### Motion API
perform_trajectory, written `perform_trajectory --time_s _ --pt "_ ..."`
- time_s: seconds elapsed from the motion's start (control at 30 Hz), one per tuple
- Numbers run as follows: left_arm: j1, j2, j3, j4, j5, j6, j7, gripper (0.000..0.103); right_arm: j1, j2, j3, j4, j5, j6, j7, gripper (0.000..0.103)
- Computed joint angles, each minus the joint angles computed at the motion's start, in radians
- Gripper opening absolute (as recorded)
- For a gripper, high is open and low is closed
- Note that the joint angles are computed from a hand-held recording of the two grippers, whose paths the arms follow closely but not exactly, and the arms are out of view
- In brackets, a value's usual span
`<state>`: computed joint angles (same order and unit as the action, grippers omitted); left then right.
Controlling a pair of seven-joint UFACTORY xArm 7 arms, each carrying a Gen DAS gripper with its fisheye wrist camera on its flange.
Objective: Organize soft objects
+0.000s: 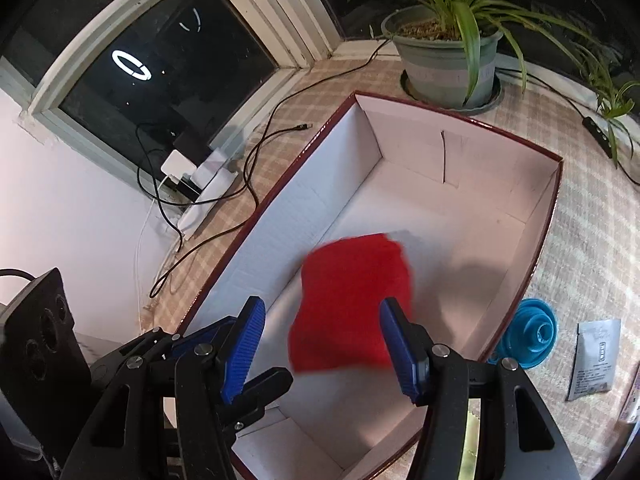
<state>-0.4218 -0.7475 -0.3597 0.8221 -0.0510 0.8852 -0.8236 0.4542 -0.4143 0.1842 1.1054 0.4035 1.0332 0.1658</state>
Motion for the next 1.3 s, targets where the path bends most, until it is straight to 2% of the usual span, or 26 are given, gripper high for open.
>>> perform_trajectory --time_s 0.3,0.6,0.8,0.9,1.03,1.3 --pt "0.000 -0.023 -0.007 -0.001 0.000 -0.001 -0.012 0.055 -0.011 -0.077 -0.015 -0.039 -0.010 -0.005 0.002 0.057" --pt "0.003 -0.044 -0.063 0.039 0.013 0.008 -0.080 0.055 -0.020 -0.234 -0.050 -0.101 -0.027 0.023 -0.044 0.057" --pt "0.004 -0.032 -0.128 0.098 0.026 0.017 -0.148 0.055 -0.048 -0.407 -0.141 -0.176 -0.001 0.075 -0.101 0.059" --pt "0.007 0.004 -0.173 0.146 0.038 0.013 -0.192 0.055 -0.081 -0.503 -0.204 -0.211 -0.004 0.124 -0.144 0.065" --pt "0.021 0.083 -0.250 0.222 0.070 -0.008 -0.271 0.055 -0.144 -0.610 -0.301 -0.228 -0.035 0.220 -0.218 0.079" --pt "0.029 0.311 -0.391 0.376 0.203 -0.056 -0.443 0.058 -0.268 -0.671 -0.497 -0.162 -0.108 0.408 -0.412 0.081"
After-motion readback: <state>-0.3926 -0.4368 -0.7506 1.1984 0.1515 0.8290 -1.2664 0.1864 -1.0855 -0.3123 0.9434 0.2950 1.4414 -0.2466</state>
